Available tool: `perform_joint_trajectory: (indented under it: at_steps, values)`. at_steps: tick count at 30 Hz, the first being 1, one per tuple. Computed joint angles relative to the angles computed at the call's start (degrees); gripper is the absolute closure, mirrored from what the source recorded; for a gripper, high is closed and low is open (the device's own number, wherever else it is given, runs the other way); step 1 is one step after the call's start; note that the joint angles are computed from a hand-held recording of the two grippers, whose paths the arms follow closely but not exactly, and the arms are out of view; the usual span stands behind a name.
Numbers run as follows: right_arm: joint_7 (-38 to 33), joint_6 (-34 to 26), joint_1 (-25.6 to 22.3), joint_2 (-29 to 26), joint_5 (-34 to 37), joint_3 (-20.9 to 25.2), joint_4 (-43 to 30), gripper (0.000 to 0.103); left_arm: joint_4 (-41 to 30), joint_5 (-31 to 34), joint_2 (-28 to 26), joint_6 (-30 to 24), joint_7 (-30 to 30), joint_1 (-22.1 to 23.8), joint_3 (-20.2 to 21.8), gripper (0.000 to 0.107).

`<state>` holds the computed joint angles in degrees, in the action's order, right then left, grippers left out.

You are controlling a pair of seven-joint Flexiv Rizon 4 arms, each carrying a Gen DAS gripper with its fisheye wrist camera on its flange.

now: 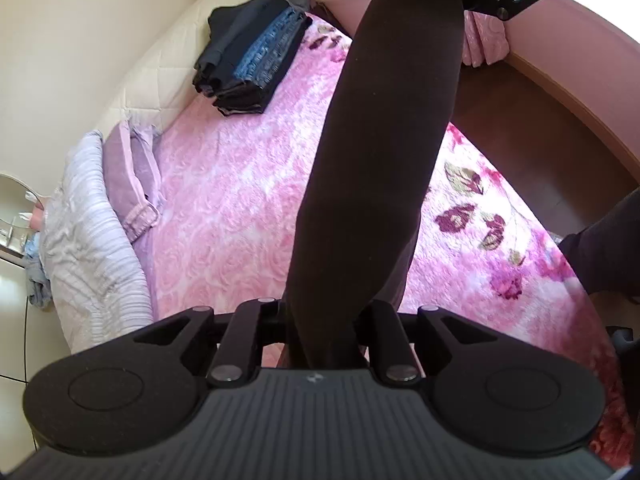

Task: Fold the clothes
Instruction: 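Carry the held brown shirt with both grippers toward the clothes stack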

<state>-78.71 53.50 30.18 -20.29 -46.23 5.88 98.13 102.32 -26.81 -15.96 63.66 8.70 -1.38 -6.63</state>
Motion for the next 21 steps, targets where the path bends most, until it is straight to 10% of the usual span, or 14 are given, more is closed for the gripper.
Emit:
perform_joint_trajectory:
  at_steps: [21]
  values:
    - [4.5, -1.4, -0.2, 3.9, -3.4, 0.8, 2.4, 0.082, 2.0, -7.4, 2.4, 1.4, 6.9, -0.9, -0.6, 0.092]
